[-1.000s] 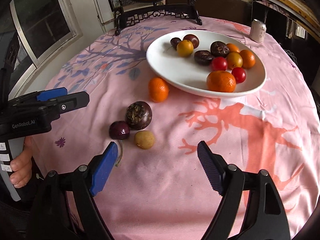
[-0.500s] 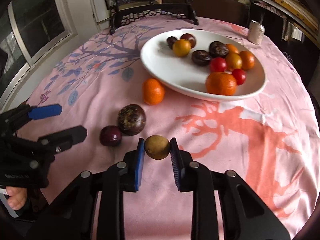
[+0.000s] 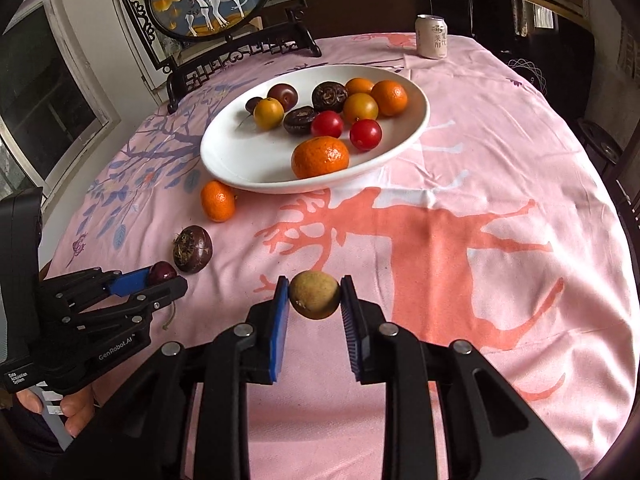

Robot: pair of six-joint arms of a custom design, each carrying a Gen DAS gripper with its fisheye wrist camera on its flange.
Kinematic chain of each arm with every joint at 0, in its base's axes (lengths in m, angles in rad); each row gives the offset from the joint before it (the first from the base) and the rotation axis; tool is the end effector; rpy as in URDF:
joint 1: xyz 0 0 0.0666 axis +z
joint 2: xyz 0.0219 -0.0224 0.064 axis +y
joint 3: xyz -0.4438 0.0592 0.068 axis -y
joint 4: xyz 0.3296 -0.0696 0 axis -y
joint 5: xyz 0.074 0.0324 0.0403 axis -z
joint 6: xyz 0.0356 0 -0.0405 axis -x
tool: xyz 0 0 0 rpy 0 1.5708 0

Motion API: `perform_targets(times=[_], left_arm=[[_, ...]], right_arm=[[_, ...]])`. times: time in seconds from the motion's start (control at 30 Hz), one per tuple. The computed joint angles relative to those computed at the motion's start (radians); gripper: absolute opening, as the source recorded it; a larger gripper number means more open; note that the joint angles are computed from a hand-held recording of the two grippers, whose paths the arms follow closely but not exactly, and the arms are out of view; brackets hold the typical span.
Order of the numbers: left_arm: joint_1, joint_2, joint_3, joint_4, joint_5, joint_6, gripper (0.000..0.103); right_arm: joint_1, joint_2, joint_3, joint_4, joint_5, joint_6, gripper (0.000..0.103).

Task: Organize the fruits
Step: 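Grasp a small tan fruit with the right tool while the left tool grasps a dark cherry, then lower the tan fruit and cherry onto the plate and open both tools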

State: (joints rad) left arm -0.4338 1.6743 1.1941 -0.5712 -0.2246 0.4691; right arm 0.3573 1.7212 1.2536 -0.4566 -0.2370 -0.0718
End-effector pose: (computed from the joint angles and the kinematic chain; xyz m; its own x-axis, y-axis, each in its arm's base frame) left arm 0.4401 -0.1956 0.3183 -0.8425 -0.0954 -0.5301 -0.0801 0.9954 -0.0519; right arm 0.4798 0.1876 0.3238 -0.7797 -0.2166 -0.5875 -0.4176 0.8790 0.2301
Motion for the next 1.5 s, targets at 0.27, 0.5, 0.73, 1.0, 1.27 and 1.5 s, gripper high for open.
perform_targets(times=[0.27,0.5,0.73,1.0,1.27,1.5], left_arm=[[0.001,-0.063,-0.021,0.024,-0.022,-0.001,0.029],[0.039,-0.070,0.043,-0.001,0.001,-0.050,0.029],[0.123,0.025,0.236,-0.090,0.032,-0.078,0.029],[0.175,0.238,0.543,-0.260,0.031,-0.078,0.029],[0.194,0.350,0.686,-0.345,0.054,-0.080,0.030],[0.186,0.271,0.600,-0.240,0.030,-0.084,0.072]], right_arm=[[0.011,-0.004,0.006,-0.002,-0.002,0.007,0.026],[0.023,0.009,0.063,-0.026,0.001,0.028,0.026],[0.038,0.045,0.177,-0.052,0.026,0.059,0.026],[0.050,0.203,0.425,-0.154,0.085,0.096,0.026],[0.025,0.343,0.623,-0.251,0.099,0.074,0.026],[0.021,0.285,0.558,-0.197,0.148,0.070,0.058]])
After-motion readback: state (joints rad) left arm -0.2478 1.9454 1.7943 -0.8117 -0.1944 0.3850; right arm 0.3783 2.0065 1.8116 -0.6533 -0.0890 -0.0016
